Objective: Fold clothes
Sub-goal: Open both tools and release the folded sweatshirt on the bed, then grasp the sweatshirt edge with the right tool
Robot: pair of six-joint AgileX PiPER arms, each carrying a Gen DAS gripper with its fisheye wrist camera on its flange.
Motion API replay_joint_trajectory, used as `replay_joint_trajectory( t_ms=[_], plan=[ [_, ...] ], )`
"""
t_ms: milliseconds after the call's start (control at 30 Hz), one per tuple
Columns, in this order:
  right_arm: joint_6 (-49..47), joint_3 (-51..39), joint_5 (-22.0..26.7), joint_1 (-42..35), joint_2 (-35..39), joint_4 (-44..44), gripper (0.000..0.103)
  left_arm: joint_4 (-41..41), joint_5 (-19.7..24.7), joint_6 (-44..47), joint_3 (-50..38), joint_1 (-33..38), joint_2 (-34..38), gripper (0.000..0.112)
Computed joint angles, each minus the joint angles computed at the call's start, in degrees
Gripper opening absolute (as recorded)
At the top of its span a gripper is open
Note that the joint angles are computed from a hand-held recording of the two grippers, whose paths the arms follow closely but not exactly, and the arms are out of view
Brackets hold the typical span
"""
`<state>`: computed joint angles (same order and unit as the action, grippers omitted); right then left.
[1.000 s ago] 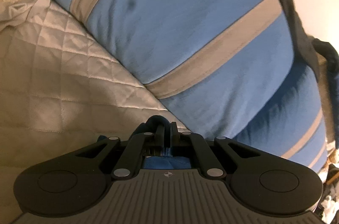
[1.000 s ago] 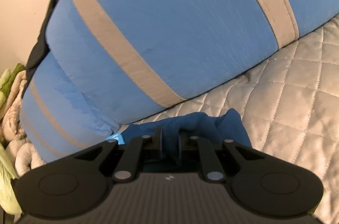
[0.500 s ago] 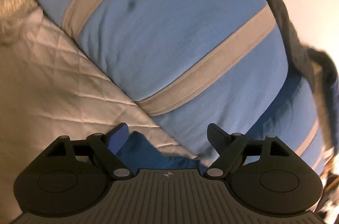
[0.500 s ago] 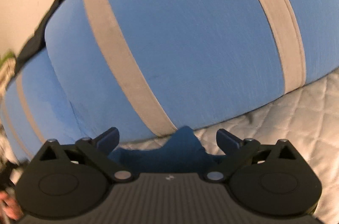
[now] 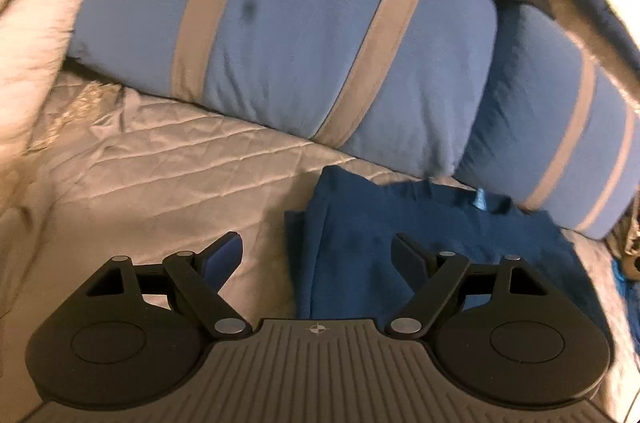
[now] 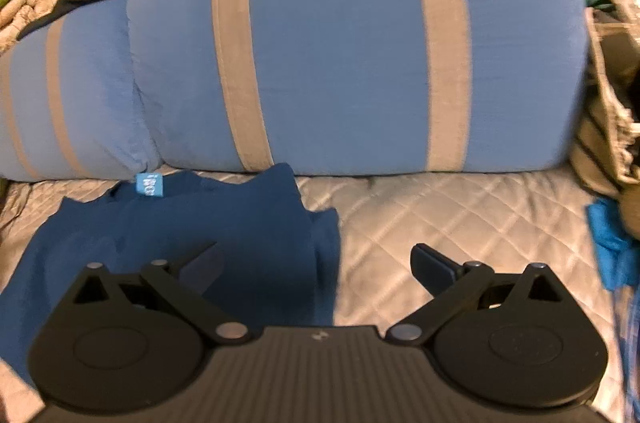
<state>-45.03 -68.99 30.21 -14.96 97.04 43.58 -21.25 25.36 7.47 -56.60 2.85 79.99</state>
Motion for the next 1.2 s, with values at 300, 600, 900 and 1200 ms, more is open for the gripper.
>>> replay_joint_trajectory(
  t_ms=[300,600,900,1200],
  plan=[
    [-5.8,-2.0,21.5,-16.7,-13.0,-0.8,0.103,-7.4,20.9,14.1,-0.6,13.7,-16.5,0.082],
    [-14.8,7.9,28.9,-24.5,-12.7,4.3,0.103,-13.4,22.6,18.8,11.7,20.1,-21.6,0.082],
    [-20.0,20.8,25.3,-22.9,-1.3,19.3,0.096,-18.4,19.0,18.3,21.0,16.8,-28.0,0.082],
    [-23.3,25.5,24.1,-19.0,5.9,34.6,0.080,-18.7,16.8,11.5,23.4,9.3,-35.6,0.082]
  ],
)
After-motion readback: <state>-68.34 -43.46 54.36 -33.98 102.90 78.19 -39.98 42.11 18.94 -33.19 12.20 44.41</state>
